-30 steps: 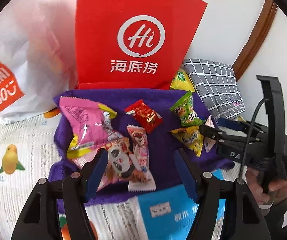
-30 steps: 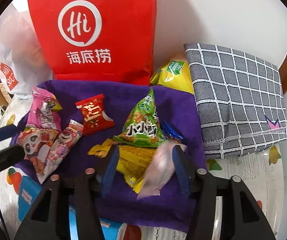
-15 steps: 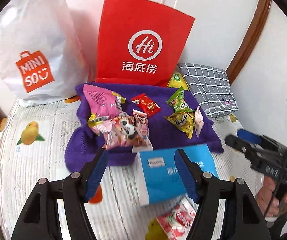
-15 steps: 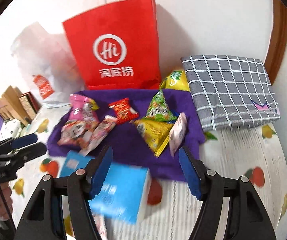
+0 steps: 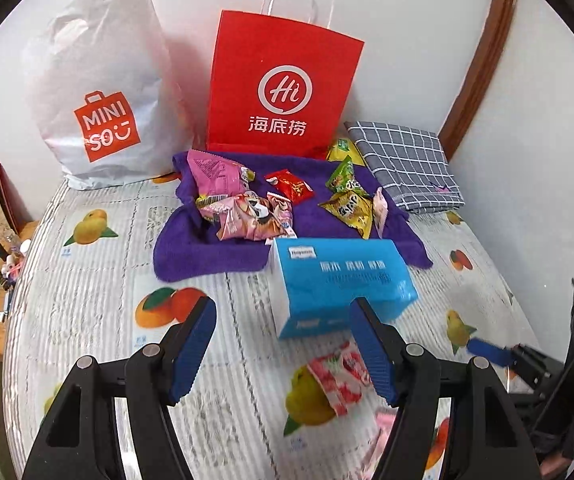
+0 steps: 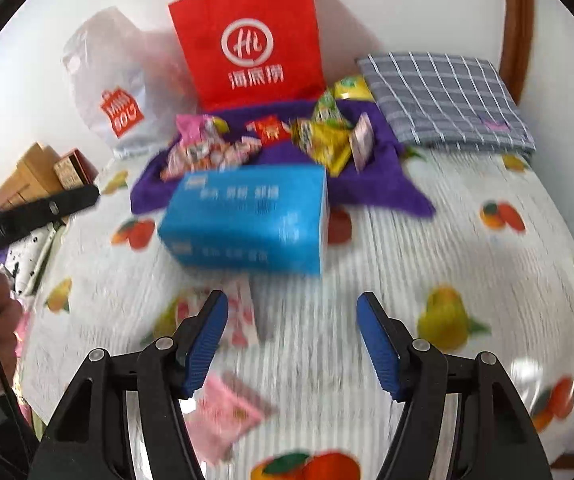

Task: Organize snacks
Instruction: 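Withdraw both tools from the towel back toward the remaining packets, then grasp the pink packet with the right tool while the left grasps the lychee candy bag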

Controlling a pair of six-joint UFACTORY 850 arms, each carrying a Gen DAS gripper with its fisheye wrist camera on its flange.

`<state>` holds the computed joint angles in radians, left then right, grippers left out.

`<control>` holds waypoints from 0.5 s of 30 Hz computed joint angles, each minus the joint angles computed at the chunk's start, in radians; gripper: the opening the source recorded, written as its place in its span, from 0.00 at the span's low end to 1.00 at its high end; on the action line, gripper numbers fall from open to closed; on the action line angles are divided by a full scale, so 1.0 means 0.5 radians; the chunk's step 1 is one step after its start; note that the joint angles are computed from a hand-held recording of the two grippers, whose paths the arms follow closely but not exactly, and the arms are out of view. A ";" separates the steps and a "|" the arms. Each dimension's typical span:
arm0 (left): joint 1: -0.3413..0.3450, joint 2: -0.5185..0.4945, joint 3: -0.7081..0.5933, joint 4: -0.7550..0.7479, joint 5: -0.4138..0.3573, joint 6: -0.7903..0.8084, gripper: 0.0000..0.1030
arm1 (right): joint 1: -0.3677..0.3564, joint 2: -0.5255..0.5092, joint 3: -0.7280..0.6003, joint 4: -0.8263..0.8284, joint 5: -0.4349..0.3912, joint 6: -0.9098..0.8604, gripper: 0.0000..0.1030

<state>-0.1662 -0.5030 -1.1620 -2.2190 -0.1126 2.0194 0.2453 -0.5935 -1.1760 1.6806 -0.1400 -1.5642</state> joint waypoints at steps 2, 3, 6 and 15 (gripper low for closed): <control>0.001 0.040 0.065 -0.171 -0.027 0.181 0.65 | 0.007 0.029 0.072 0.112 -0.025 -0.073 0.64; 0.005 0.059 0.097 -0.226 -0.050 0.240 0.65 | 0.013 0.046 0.117 0.208 -0.044 -0.135 0.64; 0.022 0.103 0.177 -0.257 -0.112 0.266 0.65 | 0.017 0.066 0.207 0.183 -0.139 -0.020 0.64; 0.064 0.141 0.305 -0.116 -0.271 0.181 0.65 | 0.047 0.033 0.288 0.111 -0.270 0.274 0.64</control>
<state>-0.1342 -0.4324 -1.0094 -2.2770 -0.2481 2.1099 0.2686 -0.5772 -1.0319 1.7362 -0.2750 -1.4271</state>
